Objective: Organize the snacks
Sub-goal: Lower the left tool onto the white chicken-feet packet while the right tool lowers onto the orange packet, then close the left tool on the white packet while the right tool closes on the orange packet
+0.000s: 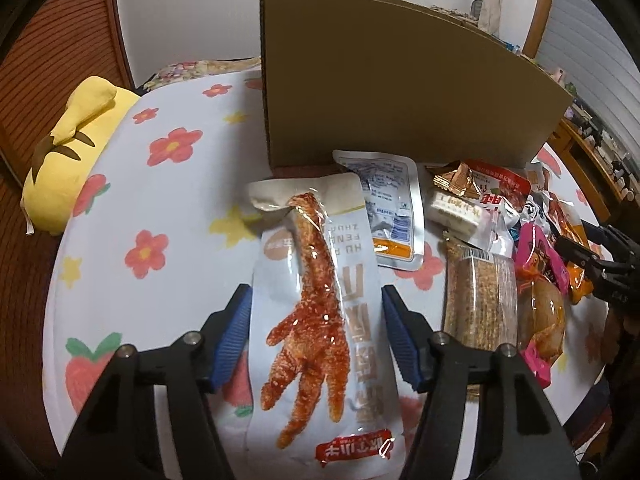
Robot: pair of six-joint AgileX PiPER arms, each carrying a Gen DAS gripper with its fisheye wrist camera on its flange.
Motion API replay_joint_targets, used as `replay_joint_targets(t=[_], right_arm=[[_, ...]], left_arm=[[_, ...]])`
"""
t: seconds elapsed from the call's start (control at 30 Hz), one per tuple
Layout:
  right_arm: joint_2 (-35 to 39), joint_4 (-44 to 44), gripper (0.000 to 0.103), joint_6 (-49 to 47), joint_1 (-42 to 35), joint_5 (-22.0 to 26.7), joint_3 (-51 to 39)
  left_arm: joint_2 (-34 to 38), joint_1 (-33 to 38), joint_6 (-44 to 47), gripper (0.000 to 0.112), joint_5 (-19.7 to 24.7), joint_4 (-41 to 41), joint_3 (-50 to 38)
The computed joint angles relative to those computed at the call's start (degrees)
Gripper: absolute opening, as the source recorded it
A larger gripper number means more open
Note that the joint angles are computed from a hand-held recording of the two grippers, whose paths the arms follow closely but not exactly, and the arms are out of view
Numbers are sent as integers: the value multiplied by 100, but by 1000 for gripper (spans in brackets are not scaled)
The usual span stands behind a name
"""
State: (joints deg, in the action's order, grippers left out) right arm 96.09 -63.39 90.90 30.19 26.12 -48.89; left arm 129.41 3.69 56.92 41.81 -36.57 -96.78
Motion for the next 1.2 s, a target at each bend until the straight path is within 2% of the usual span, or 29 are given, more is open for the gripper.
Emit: replay_joint_targets(t=[0.27, 0.4, 0.5, 0.67, 0.83, 1.1, 1.17, 1.2], right_arm=[[66, 1466, 79, -1683, -467, -141, -444], [195, 2335, 78, -2750, -577, -1, -720], [217, 2653, 78, -3221, -530, 176, -780], [134, 2667, 76, -3356, -497, 288, -635], [-21, 2823, 68, -3664, -549, 335, -499], [139, 2934, 68, -3815, -613, 409, -735], [129, 2938, 56, -3841, -637, 356, -727], [103, 2872, 54, -3794, -613, 400, -719]], left_arm=[[-131, -10, 168, 63, -122, -153, 245], [-157, 33, 263, 63, -96, -251, 297], [-192, 60, 361, 63, -99, -325, 366], [-216, 74, 449, 63, -107, -380, 416], [-249, 67, 522, 63, -133, -406, 476], [-223, 45, 583, 62, -126, -452, 462], [-262, 74, 669, 62, -122, -545, 509], [-288, 90, 715, 62, -122, -591, 543]])
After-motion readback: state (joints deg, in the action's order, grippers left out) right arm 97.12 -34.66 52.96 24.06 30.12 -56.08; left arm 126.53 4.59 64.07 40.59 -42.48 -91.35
